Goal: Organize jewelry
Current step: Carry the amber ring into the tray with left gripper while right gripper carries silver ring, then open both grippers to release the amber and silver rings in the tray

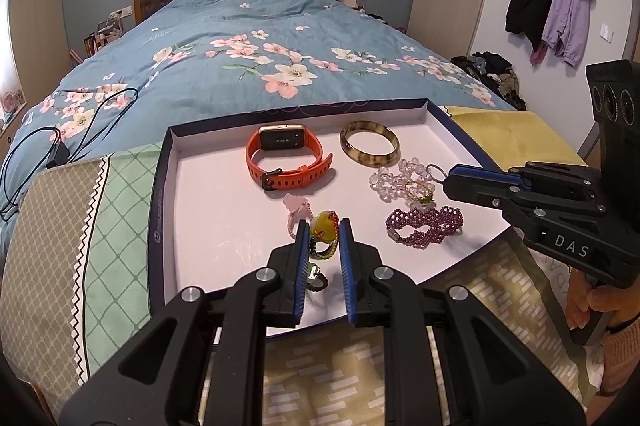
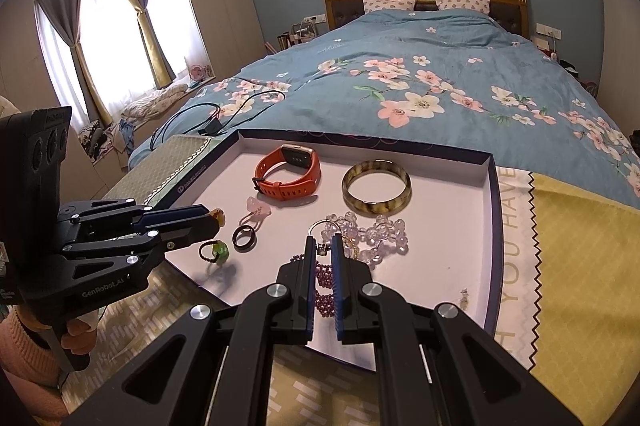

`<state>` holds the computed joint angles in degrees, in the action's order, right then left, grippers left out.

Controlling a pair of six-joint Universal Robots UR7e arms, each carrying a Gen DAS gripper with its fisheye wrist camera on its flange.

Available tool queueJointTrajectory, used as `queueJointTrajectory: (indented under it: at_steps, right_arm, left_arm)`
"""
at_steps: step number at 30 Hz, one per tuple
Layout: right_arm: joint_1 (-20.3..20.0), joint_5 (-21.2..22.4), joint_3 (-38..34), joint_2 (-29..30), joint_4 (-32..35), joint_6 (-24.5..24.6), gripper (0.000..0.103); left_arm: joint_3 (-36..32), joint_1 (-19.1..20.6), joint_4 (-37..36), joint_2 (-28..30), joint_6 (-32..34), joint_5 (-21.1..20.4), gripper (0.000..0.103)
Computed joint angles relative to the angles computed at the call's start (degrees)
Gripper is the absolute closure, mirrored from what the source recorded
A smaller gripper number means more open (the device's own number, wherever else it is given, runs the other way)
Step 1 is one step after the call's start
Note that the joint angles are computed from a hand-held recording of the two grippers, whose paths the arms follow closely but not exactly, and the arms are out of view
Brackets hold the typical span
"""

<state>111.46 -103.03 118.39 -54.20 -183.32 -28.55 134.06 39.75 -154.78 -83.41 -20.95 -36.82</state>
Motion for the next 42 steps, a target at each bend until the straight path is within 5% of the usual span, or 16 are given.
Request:
queueJointTrajectory:
  at_steps: [34, 42]
  right_arm:
    - [0.49, -2.91, -1.44, 1.71, 3.16, 0.47, 0.097]
    - [0.37, -3.04, -1.2, 1.62, 2.6, 0.84, 0.094]
  left_arm:
    - [-1.37, 2.54, 2.41, 2.51, -2.57, -0.26, 0.088]
    - [-0.7, 1.82, 1.61, 2.19, -2.97, 0.82, 0.076]
